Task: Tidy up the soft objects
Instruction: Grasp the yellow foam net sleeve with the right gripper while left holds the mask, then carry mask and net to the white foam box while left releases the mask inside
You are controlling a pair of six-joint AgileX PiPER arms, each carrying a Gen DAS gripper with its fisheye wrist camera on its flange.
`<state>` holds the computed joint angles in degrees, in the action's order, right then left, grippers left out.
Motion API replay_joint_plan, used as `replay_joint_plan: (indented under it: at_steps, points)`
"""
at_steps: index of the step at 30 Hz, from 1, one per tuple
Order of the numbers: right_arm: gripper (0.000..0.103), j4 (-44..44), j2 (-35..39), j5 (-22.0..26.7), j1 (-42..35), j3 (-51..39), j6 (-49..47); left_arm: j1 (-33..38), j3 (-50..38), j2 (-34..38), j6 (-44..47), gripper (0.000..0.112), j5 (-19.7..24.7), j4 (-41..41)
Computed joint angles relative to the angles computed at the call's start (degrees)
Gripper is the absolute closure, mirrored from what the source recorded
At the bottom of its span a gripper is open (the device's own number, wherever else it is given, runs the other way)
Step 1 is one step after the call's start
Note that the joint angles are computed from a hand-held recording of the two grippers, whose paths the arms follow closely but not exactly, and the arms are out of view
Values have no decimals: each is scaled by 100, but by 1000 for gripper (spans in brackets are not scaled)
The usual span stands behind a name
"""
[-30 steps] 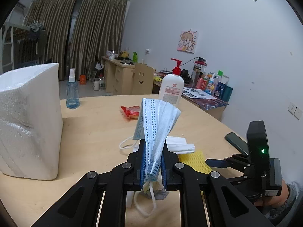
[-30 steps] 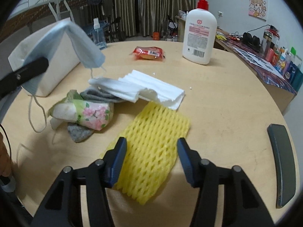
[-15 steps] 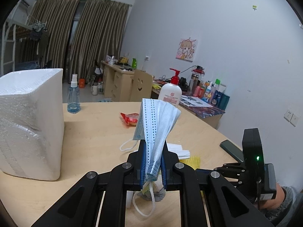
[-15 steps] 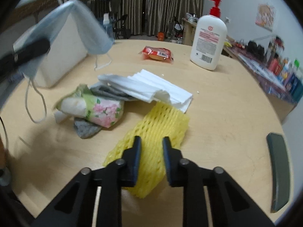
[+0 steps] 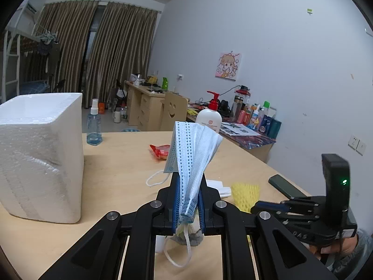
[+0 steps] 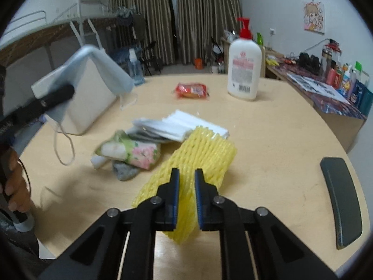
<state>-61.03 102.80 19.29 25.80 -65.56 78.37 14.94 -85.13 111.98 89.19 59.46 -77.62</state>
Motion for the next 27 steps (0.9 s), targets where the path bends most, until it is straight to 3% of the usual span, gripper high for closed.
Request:
replay_joint_plan:
  at_steps: [5,12,27]
  points:
    - [87,-881,-197,-514,-83,329,1041,163,291,-258,221,98,40,-197]
    - [87,-2594,-417,-525,60,619,2719,418,599,-566,342,98,86,-259]
    - [88,-3606,-646,235,759,580,3692,1269,1290,-1439,749,98,203,-527]
